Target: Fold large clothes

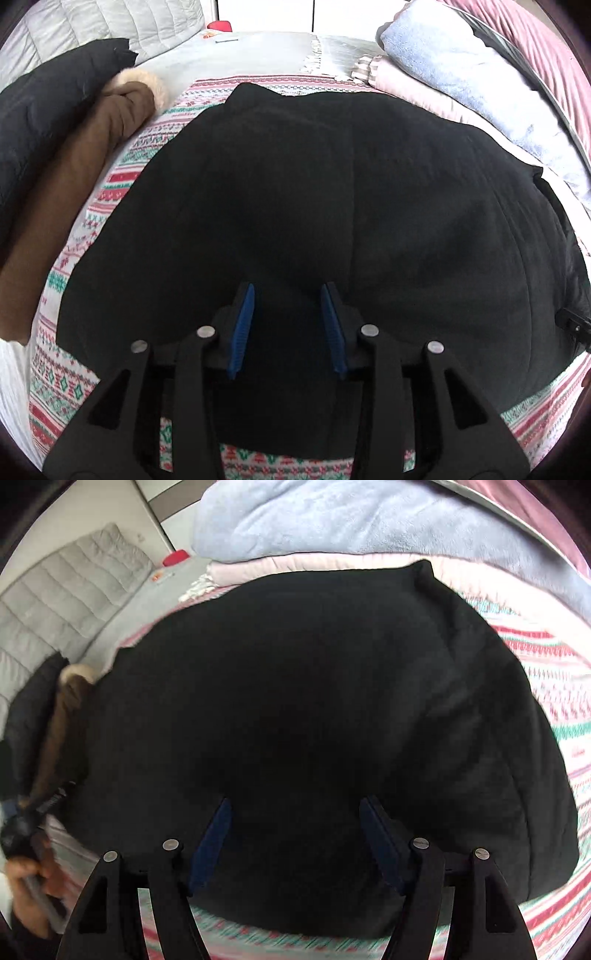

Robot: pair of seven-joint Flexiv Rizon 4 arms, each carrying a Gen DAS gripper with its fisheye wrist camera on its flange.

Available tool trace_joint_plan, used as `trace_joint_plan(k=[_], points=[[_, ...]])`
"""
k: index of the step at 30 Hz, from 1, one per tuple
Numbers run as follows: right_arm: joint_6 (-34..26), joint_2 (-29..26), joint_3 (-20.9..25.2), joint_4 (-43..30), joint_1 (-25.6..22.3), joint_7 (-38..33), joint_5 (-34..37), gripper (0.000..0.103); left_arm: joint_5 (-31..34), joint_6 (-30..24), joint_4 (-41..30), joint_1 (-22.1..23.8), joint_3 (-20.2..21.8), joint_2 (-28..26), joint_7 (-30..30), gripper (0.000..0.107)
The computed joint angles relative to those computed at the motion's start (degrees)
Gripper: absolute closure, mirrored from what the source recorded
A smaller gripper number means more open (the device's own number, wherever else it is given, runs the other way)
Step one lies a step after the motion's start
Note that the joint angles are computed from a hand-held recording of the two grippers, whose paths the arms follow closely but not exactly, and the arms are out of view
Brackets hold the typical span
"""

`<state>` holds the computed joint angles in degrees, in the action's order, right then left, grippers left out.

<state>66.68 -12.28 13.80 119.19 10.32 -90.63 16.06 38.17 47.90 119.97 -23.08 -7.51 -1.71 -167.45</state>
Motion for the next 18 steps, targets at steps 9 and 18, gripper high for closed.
trace_joint_plan(k=[9, 18], points=[[0.3, -3.5, -1.5, -1.5, 1.9, 8.0, -8.0, 0.031, 1.1, -4.3, -2.2, -1.4, 0.2, -2.0, 1.3, 0.067], [1.9, 3.6, -3.8, 3.6, -2.4, 13.9, -4.7, 0.030, -0.7, -2.1, -0.7, -0.4, 0.1, -1.0, 1.9, 0.067]])
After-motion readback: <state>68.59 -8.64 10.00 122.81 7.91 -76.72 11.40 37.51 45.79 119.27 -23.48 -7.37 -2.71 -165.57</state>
